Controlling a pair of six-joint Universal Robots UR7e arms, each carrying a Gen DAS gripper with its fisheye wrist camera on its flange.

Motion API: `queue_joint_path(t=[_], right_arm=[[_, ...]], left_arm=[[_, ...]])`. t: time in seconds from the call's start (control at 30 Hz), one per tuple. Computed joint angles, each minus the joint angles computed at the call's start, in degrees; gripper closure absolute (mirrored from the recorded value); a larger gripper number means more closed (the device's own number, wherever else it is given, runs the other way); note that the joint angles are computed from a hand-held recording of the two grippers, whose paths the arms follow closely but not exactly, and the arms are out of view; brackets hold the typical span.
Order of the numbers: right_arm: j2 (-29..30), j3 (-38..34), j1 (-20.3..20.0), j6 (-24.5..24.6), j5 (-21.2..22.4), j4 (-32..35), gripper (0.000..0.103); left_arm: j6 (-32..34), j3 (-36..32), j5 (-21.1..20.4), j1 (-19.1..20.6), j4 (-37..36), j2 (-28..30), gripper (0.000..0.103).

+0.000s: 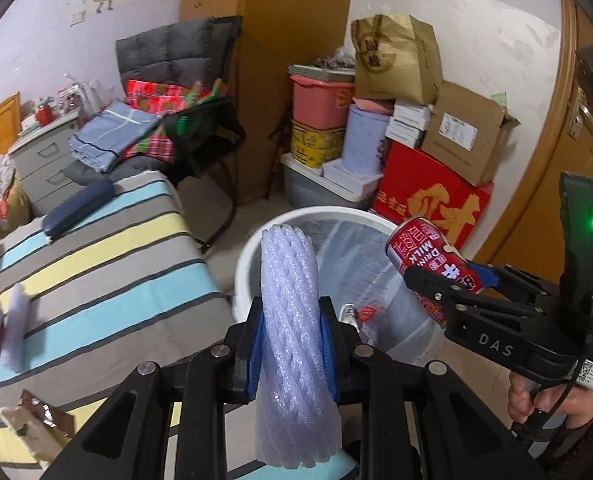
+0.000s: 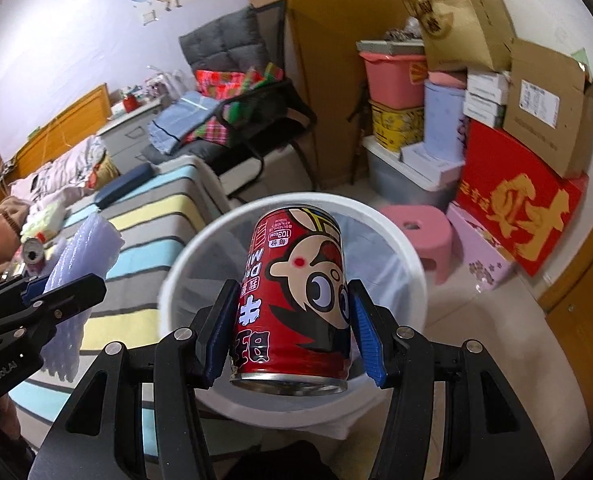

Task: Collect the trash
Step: 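Open both tools to drop the foam net and red can into the bin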

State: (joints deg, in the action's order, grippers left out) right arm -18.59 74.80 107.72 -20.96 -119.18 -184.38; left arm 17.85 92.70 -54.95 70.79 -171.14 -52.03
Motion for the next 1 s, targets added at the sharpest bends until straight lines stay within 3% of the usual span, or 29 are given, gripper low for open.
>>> queue_joint_path(t=[0.4,0.47,0.53,0.6,1.0], right_arm=[[0.72,-3.22,-2.15,0.03,-1.87,6.7,0.047],[0.99,-3.79,-2.27,-0.39,-2.72,7.09,0.047],[0.99,-3.67,-2.42,-0.77,-2.49,5.54,0.047],[0.57,-3.22,-2.54,-0.78,-1.71,4.96,0.045],[0.53,-2.34,-1.94,-0.51,-2.03,2.03,0.041]], left_arm=[[-1.12,-7.78,-1.29,1.14,5.94,6.41,0.077],[-1.49,-8.64,-1.23,1.25,6.2,6.97,0.075],[-1.73,-8.9,-1.4,1.4,6.59,6.98,0.059],[-1.19,-8.59,-1.45,1.44,5.45,6.89,0.051],[-1.99,-5.22,0.17,1.31,2.35,4.04,0.051]])
